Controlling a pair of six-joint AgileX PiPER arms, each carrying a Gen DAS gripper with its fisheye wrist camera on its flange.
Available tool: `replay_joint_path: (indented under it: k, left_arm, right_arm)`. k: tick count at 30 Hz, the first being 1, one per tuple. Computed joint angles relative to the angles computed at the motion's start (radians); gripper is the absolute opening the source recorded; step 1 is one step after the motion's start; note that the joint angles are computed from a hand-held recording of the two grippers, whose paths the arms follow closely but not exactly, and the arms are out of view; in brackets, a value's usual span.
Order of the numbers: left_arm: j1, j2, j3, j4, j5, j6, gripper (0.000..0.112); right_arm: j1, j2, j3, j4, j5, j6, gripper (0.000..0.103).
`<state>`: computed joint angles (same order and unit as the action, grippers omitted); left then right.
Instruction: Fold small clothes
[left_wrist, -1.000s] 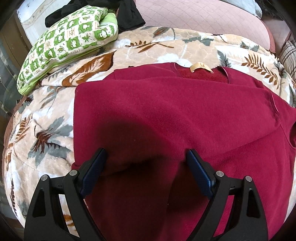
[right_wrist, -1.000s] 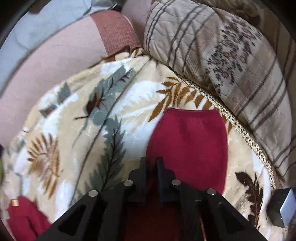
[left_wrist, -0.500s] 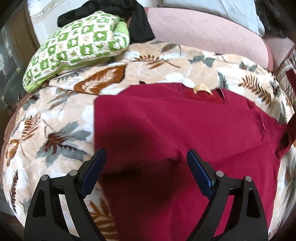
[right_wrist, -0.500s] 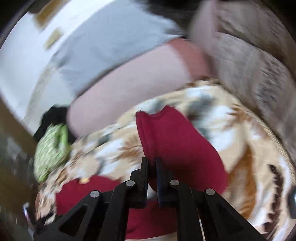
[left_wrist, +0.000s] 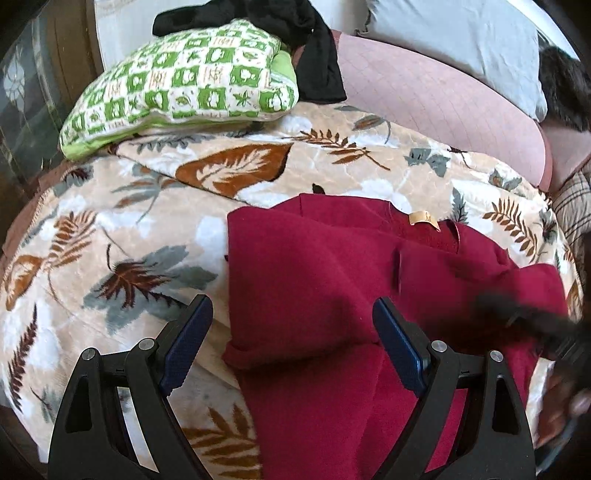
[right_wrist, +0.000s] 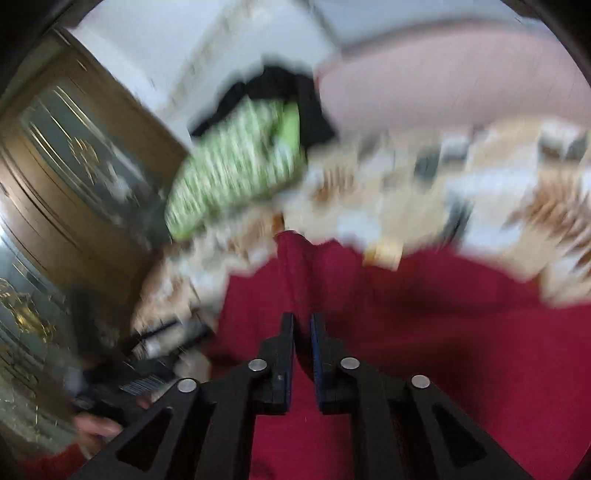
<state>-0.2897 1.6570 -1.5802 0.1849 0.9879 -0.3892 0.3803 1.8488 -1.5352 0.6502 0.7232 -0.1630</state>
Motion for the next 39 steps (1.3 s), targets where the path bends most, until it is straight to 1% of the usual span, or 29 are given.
replay_joint_path:
  k: [1, 2, 5, 7, 8, 10, 12, 14, 16, 17, 18, 19, 20, 21, 22, 23, 26, 28, 31, 33, 35, 37, 39]
  left_arm:
    - [0.003, 0.005, -0.006, -0.013, 0.0, 0.005, 0.088]
    - [0.003, 0.007, -0.009, -0.023, -0.004, 0.01, 0.088]
    - [-0.018, 0.025, -0.031, -0.028, -0.012, 0.017, 0.088]
    - [-0.035, 0.058, -0.066, -0.05, -0.01, 0.035, 0.088]
    - [-0.041, 0.08, -0.09, -0.064, -0.005, 0.049, 0.088]
    - [-0.067, 0.144, -0.158, -0.079, 0.029, 0.061, 0.088]
    - [-0.086, 0.185, -0.192, -0.09, 0.035, 0.069, 0.088]
    - [-0.112, 0.246, -0.247, -0.084, 0.064, 0.066, 0.088]
    - [-0.135, 0.288, -0.282, -0.061, 0.083, 0.061, 0.078]
    - [-0.144, 0.312, -0.308, -0.053, 0.102, 0.064, 0.063]
    - [-0.147, 0.342, -0.339, -0.075, 0.128, 0.084, 0.039]
    - [-0.146, 0.363, -0.364, -0.097, 0.151, 0.095, 0.03]
    - [-0.15, 0.372, -0.374, -0.096, 0.162, 0.088, 0.027]
    - [-0.159, 0.362, -0.359, -0.076, 0.143, 0.077, 0.016]
    - [-0.161, 0.358, -0.361, -0.072, 0.142, 0.082, 0.013]
    - [-0.157, 0.357, -0.371, -0.08, 0.149, 0.092, 0.013]
    - [-0.126, 0.312, -0.368, -0.117, 0.126, 0.125, 0.013]
    - [-0.099, 0.272, -0.361, -0.107, 0.113, 0.127, 0.013]
    - [-0.032, 0.203, -0.308, -0.106, 0.087, 0.128, 0.013]
    - [0.025, 0.162, -0.251, -0.145, 0.067, 0.146, 0.013]
    - [0.053, 0.137, -0.181, -0.135, 0.041, 0.132, 0.013]
    - [0.061, 0.134, -0.123, -0.125, 0.027, 0.124, 0.013]
    - [0.066, 0.123, -0.061, -0.122, 0.002, 0.115, 0.013]
  right_arm:
    - [0.01, 0.011, 0.01, -0.018, -0.003, 0.015, 0.033]
    - [0.006, 0.006, 0.033, -0.003, -0.006, 0.001, 0.035]
    - [-0.027, -0.087, 0.163, 0.068, -0.04, -0.092, 0.038]
    - [-0.047, -0.168, 0.243, 0.041, -0.071, -0.094, 0.043]
    - [-0.067, -0.208, 0.28, 0.031, -0.079, -0.098, 0.043]
    - [-0.139, -0.276, 0.329, 0.035, -0.047, -0.13, 0.044]
    - [-0.189, -0.325, 0.366, 0.047, -0.037, -0.151, 0.044]
    - [-0.253, -0.374, 0.406, 0.074, -0.015, -0.183, 0.044]
    - [-0.295, -0.407, 0.425, 0.076, -0.002, -0.19, 0.044]
    - [-0.319, -0.421, 0.444, 0.094, -0.001, -0.212, 0.044]
    - [-0.333, -0.425, 0.451, 0.1, 0.001, -0.216, 0.044]
    - [-0.341, -0.425, 0.453, 0.095, 0.003, -0.208, 0.044]
    - [-0.352, -0.428, 0.458, 0.084, 0.005, -0.197, 0.044]
    - [-0.363, -0.431, 0.462, 0.078, 0.005, -0.191, 0.044]
    - [-0.374, -0.436, 0.467, 0.083, 0.007, -0.194, 0.044]
    - [-0.386, -0.441, 0.471, 0.091, 0.011, -0.2, 0.044]
    - [-0.401, -0.455, 0.469, 0.089, 0.009, -0.197, 0.044]
    - [-0.4, -0.458, 0.455, 0.082, 0.006, -0.19, 0.044]
    - [-0.371, -0.444, 0.421, 0.027, -0.004, -0.135, 0.044]
    - [-0.317, -0.421, 0.386, -0.075, -0.021, -0.043, 0.044]
    - [-0.268, -0.393, 0.357, -0.148, -0.028, 0.01, 0.044]
    - [-0.19, -0.347, 0.32, -0.299, -0.028, 0.133, 0.044]
    - [-0.125, -0.292, 0.281, -0.447, 0.006, 0.249, 0.044]
